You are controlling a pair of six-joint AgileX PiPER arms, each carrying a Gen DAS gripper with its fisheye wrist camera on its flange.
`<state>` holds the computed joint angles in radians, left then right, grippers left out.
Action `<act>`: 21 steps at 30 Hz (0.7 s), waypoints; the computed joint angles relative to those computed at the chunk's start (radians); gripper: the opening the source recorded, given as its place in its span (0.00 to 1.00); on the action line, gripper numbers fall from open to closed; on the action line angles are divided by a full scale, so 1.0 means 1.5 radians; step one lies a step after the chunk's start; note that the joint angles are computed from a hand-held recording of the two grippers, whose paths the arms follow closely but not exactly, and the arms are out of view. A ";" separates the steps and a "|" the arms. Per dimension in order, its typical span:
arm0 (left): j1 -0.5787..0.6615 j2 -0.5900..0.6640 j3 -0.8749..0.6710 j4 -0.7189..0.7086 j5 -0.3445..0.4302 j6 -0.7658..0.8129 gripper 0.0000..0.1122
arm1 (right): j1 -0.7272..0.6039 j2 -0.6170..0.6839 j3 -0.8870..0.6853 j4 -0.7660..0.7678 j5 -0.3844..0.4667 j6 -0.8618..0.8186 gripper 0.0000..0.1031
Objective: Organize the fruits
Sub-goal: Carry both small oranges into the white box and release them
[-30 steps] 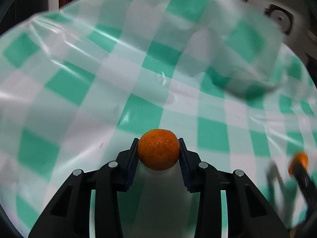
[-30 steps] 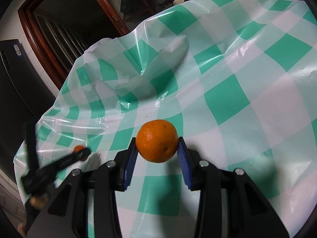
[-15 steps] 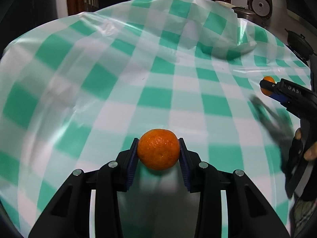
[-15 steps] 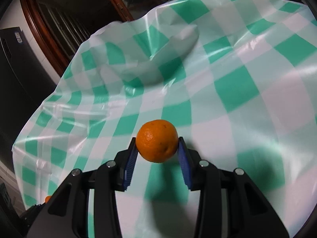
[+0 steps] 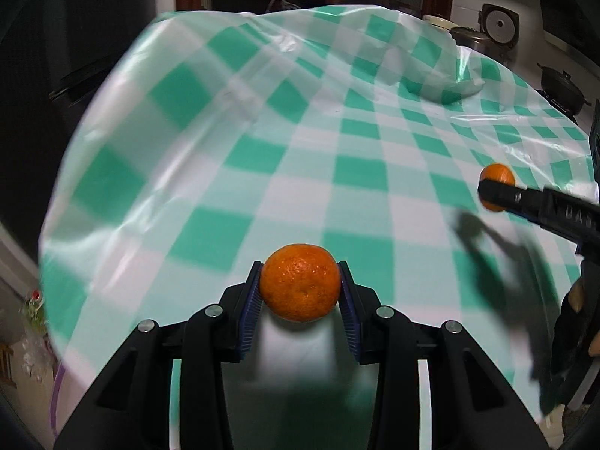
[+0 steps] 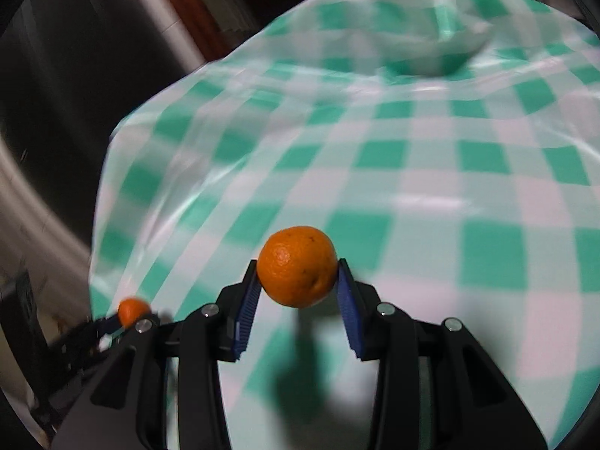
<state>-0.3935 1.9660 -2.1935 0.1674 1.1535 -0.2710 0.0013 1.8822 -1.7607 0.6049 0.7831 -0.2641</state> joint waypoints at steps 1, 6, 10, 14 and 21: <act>0.006 -0.032 0.053 0.001 -0.020 -0.004 0.33 | 0.022 -0.015 0.023 -0.006 -0.007 -0.008 0.40; 0.037 -0.171 0.262 0.021 -0.091 -0.010 0.33 | 0.097 -0.044 0.059 -0.019 -0.010 -0.014 0.40; 0.076 -0.249 0.357 0.017 -0.121 -0.004 0.33 | 0.162 -0.058 0.062 -0.046 -0.008 -0.026 0.40; 0.135 -0.336 0.438 0.014 -0.129 0.004 0.33 | 0.247 -0.086 0.086 -0.055 -0.008 -0.082 0.40; 0.360 -0.462 0.581 -0.077 -0.112 0.102 0.33 | 0.411 -0.041 0.056 -0.020 0.076 -0.227 0.40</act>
